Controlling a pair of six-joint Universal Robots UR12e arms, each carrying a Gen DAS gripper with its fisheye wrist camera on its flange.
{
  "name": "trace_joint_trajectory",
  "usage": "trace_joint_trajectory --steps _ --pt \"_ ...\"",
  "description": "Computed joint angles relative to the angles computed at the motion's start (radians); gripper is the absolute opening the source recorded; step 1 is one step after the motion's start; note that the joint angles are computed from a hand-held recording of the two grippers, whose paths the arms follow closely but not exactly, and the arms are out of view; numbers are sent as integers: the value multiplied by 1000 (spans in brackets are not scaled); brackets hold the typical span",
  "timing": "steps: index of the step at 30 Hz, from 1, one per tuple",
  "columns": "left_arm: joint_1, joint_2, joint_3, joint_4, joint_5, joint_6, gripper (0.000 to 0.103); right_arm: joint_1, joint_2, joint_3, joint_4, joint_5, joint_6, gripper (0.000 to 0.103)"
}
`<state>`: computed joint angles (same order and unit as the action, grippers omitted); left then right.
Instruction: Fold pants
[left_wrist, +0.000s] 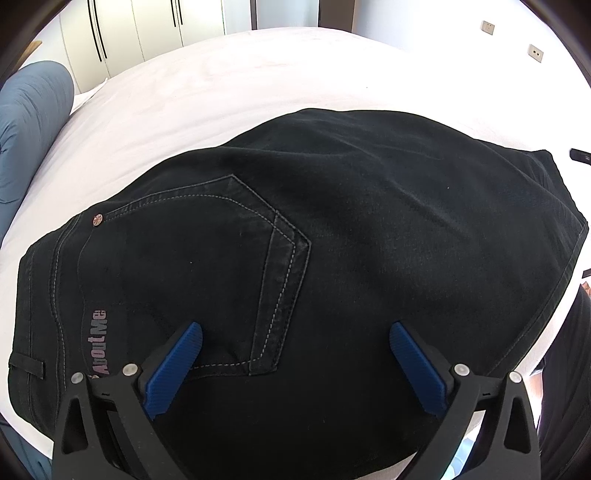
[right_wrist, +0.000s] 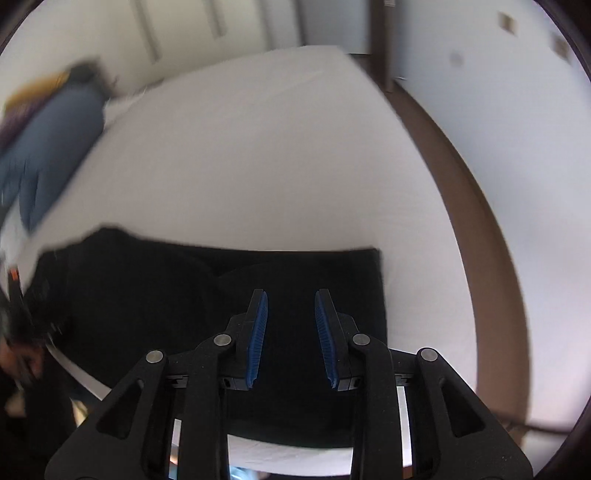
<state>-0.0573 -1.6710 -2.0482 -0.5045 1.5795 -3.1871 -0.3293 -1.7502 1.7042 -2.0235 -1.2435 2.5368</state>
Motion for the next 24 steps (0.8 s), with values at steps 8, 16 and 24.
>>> trace_joint_trajectory --steps 8,16,24 --pt "7 -10 10 -6 -22 28 103 187 123 -107 122 -207 -524 27" --pt "24 -10 5 -4 -50 64 103 251 214 -157 230 -353 -597 27" --pt "21 -20 -3 56 -21 17 103 239 214 -97 -3 -304 -385 5"
